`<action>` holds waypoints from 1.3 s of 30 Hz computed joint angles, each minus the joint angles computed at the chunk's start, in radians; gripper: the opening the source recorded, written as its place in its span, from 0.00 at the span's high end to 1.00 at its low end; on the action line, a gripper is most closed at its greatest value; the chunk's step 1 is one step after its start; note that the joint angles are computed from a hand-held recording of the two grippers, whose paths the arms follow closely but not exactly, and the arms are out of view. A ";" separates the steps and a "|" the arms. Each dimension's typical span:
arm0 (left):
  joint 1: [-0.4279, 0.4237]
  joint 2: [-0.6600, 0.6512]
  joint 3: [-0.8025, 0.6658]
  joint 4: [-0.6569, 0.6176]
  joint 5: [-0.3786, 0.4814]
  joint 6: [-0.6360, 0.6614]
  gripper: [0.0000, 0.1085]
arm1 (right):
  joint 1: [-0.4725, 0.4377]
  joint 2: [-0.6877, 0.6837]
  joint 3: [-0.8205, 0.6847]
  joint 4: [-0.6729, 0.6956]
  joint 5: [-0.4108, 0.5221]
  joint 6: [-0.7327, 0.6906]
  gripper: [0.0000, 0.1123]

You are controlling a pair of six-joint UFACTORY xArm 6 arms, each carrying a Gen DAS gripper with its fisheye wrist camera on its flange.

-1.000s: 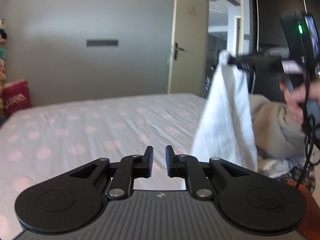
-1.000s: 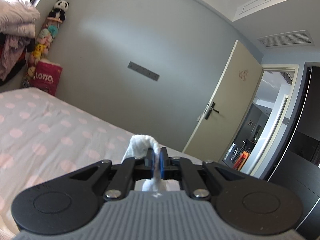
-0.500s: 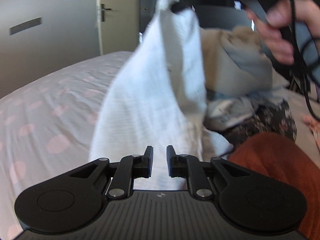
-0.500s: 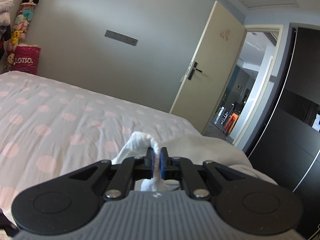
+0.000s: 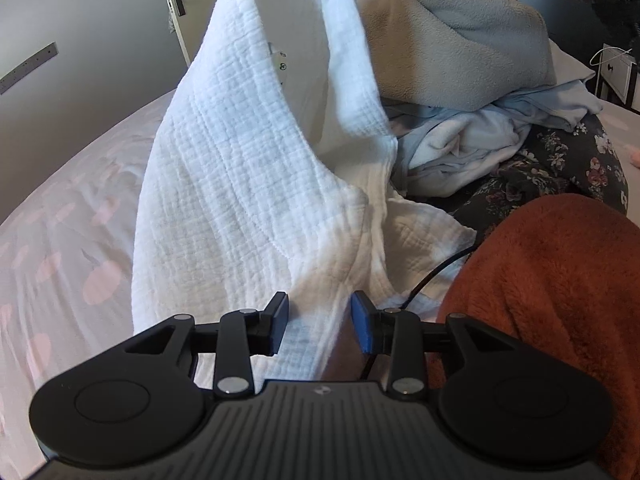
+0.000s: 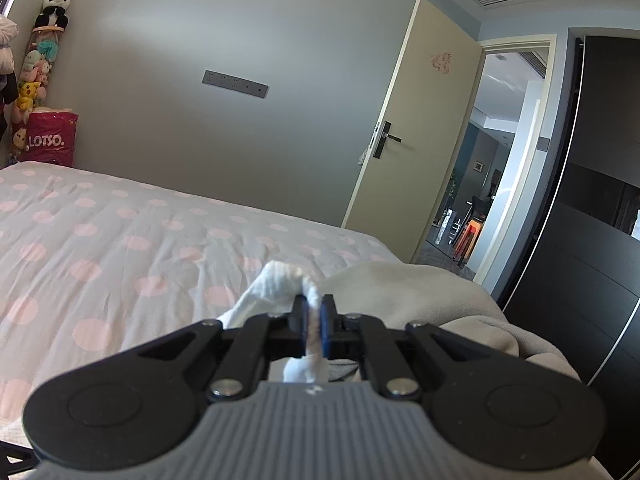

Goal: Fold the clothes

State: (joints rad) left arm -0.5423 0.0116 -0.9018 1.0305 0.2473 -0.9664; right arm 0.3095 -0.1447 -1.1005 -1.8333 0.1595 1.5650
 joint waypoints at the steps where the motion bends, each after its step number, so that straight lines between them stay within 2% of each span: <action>1: 0.002 -0.001 0.002 -0.010 -0.005 0.004 0.75 | 0.000 -0.001 0.001 -0.001 0.000 0.001 0.93; 4: 0.007 -0.007 0.010 -0.050 -0.020 0.033 0.92 | 0.005 -0.004 0.003 0.022 0.008 -0.023 0.93; 7: 0.017 -0.035 0.022 0.007 -0.029 -0.029 0.99 | 0.013 -0.015 0.013 0.063 0.021 -0.068 0.93; 10: 0.033 -0.114 0.050 0.148 -0.006 -0.176 0.99 | 0.019 -0.032 0.027 0.120 0.033 -0.127 0.93; 16: 0.130 -0.447 0.178 0.308 0.134 -0.410 1.00 | 0.047 -0.081 0.045 0.201 0.063 -0.207 0.93; 19: 0.206 -0.616 0.214 0.325 0.172 -0.439 1.00 | 0.075 -0.108 0.036 0.198 0.077 -0.198 0.94; 22: 0.220 -0.754 0.212 0.367 0.233 -0.412 1.00 | 0.123 -0.140 0.006 0.129 0.088 -0.143 0.94; 26: 0.157 -0.882 0.159 0.484 0.349 -0.418 1.00 | 0.222 -0.195 -0.047 -0.046 0.155 0.004 0.94; 30: 0.017 -0.963 0.089 0.628 0.485 -0.390 1.00 | 0.312 -0.259 -0.092 -0.172 0.229 0.114 0.94; 34: -0.127 -0.976 0.012 0.712 0.597 -0.335 1.00 | 0.391 -0.305 -0.128 -0.271 0.307 0.188 0.94; 36: -0.156 -0.954 -0.032 0.751 0.624 -0.320 1.00 | 0.418 -0.301 -0.157 -0.291 0.323 0.187 0.94; 39: -0.067 -0.905 -0.101 0.712 0.554 -0.308 1.00 | 0.442 -0.248 -0.228 -0.290 0.326 0.159 0.94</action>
State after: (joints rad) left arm -0.6096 -0.8930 -1.0031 1.7428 0.8009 -1.2746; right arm 0.7512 -0.3930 -1.3289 -2.1230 0.4850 1.7239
